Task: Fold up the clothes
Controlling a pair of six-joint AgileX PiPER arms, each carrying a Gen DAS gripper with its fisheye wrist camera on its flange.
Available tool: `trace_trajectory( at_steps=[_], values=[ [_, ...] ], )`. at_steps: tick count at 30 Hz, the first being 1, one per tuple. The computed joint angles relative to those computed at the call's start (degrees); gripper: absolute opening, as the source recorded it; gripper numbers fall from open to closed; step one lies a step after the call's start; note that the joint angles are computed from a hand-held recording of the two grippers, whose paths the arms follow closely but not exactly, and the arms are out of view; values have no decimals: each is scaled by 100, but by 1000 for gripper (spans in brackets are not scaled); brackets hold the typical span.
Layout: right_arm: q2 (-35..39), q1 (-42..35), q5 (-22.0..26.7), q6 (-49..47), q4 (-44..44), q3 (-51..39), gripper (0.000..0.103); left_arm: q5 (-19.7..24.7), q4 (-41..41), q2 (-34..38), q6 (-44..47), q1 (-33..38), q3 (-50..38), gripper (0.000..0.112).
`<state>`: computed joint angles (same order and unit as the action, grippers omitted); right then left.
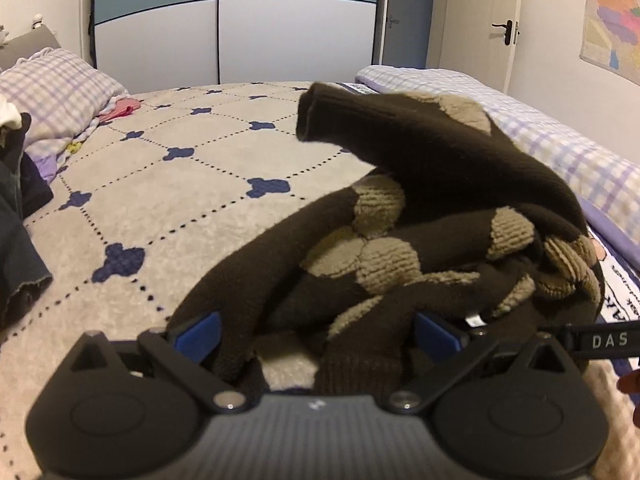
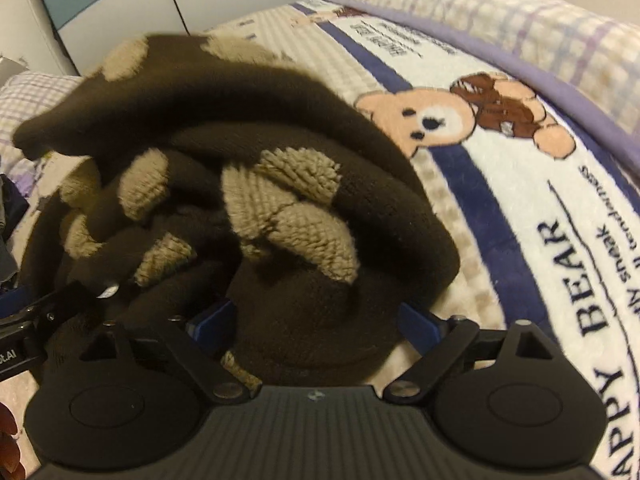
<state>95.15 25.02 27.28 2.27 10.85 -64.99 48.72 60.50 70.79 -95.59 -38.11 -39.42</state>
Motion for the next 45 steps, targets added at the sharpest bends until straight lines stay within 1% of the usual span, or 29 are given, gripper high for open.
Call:
trace_trajectory(
  at_steps=[1,3,4,6,8,12,15,16,18,19,21,22,23,24,27,29,30,31,33,34,35,36,37,38,39,40,41,43,45],
  values=[
    [88,70,62,200,-251,-61,103,-52,64,49,-26,36,28,103],
    [274,168,263,393,-538,-203,103,-79,34,179,72,84,9,103],
    [304,133,163,231,-353,-127,103,-77,-29,260,154,107,-17,103],
    [200,57,-258,-93,37,202,103,-79,-82,388,192,111,-16,103],
    [106,46,-497,-299,213,408,103,-171,-13,406,82,131,78,103],
    [-10,-96,-522,-865,823,502,102,-367,-139,375,112,243,177,103],
    [-151,-367,-335,-1595,1694,537,81,-326,-338,235,198,257,136,103],
    [-197,-425,-292,-1758,1940,549,76,-289,-377,148,179,243,120,101],
    [-297,-550,-213,-2137,2371,595,56,-229,-379,-47,62,191,109,95],
    [-360,-610,-175,-2313,2589,626,50,-197,-373,-135,12,160,106,92],
    [-437,-686,-175,-2472,2833,659,27,-191,-370,-326,-65,147,133,85],
    [-498,-735,-188,-2634,3005,692,23,-221,-371,-409,-123,164,155,79],
    [-544,-784,-206,-2829,3204,727,16,-252,-373,-493,-180,182,177,72],
    [-592,-844,-206,-3071,3444,756,12,-298,-373,-578,-237,202,202,68],
    [-736,-955,-300,-3478,3861,819,8,-443,-310,-804,-431,202,274,47],
    [-906,-977,-587,-3647,3977,896,8,-270,-199,-863,-607,9,240,35],
    [-953,-1000,-747,-3792,4091,914,8,-70,-123,-853,-688,-137,199,33],
    [-963,-1067,-953,-4034,4324,898,8,97,-51,-861,-735,-260,172,34],
    [-1040,-1189,-1130,-4085,4449,873,8,161,5,-948,-725,-323,174,35],
    [-988,-1313,-1138,-4062,4465,762,8,114,-43,-988,-692,-288,176,44],
    [-937,-1395,-1098,-3903,4316,654,8,70,-94,-998,-667,-236,174,61],
    [-882,-1465,-1037,-3708,4120,546,8,26,-146,-1007,-641,-183,173,70],
    [-807,-1537,-929,-3524,3918,420,8,-24,-176,-1004,-614,-126,173,85],
    [-726,-1615,-755,-3453,3778,305,8,-84,-165,-980,-589,-63,175,90],
    [-626,-1667,-578,-3362,3634,184,10,-145,-154,-950,-562,5,177,92],
    [-527,-1696,-422,-3175,3433,73,12,-196,-146,-885,-526,78,155,99],
    [-493,-1647,-435,-2942,3138,57,17,-213,-144,-793,-488,127,107,103],
    [-426,-1546,-451,-2458,2534,25,19,-232,-131,-657,-424,195,59,103],
    [-484,-1417,-549,-2140,2083,106,31,-358,-247,-498,-210,356,-16,103]
  ],
)
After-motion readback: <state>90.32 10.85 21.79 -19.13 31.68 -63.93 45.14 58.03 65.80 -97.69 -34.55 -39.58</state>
